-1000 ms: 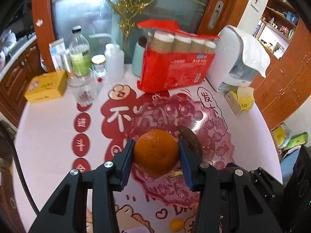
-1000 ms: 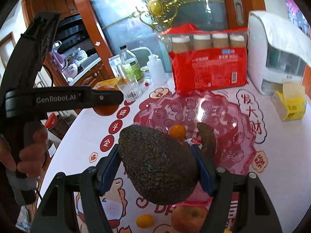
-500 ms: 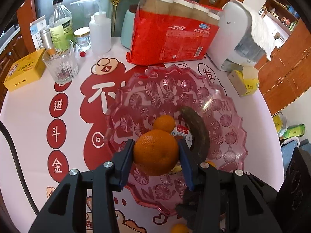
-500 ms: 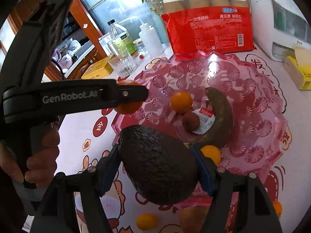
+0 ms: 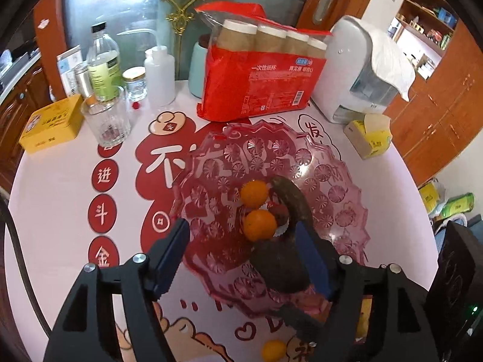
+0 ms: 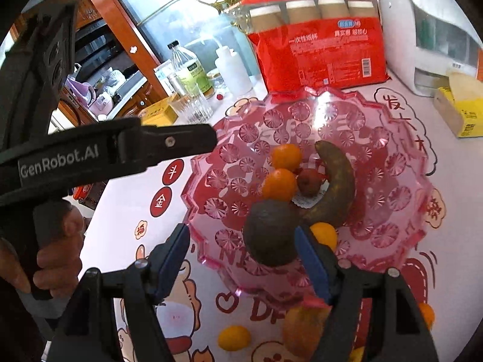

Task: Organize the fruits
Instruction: 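Open the left tool to drop the orange in the bowl while the right tool releases the avocado, then move both open tools back down to the remaining fruit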

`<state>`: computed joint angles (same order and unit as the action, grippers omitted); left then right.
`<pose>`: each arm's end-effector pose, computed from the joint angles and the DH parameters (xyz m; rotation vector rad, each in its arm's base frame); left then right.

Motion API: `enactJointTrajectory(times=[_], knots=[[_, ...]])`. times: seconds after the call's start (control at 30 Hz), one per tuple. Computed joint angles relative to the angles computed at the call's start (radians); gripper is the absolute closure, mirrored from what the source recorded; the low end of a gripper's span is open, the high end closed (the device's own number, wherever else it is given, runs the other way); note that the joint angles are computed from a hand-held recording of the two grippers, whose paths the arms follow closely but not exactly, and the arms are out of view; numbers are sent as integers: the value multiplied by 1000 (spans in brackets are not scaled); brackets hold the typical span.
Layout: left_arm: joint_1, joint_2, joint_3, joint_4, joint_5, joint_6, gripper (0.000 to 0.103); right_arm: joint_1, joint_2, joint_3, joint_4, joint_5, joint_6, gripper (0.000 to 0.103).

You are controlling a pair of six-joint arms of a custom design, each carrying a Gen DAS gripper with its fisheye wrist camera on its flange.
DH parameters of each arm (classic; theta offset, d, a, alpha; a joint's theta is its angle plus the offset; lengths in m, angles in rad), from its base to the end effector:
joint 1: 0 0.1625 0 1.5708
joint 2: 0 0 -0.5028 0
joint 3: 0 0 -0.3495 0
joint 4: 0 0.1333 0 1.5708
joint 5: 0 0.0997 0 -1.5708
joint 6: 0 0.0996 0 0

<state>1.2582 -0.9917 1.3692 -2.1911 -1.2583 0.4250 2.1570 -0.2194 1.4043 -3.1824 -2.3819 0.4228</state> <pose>-0.0653 -0.7352 0.3865 0.9592 2.6311 -0.3163 0.4611 -0.5839 -0.0730 -0.0272 -2.4638 0.9745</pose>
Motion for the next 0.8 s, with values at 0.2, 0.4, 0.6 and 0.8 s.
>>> enactJointTrajectory(times=[0.2, 0.4, 0.6, 0.8], knots=[[1, -75, 60, 4, 10, -39, 29, 44, -23, 56, -13, -26, 47, 30], [5, -155, 127, 13, 1, -48, 29, 95, -34, 99, 4, -76, 120, 30], [16, -230, 176, 55, -29, -53, 29, 149, -30, 127, 37, -132, 207, 30], [34, -288, 182, 174, -54, -71, 24, 197, -22, 150, 105, -180, 328, 30]])
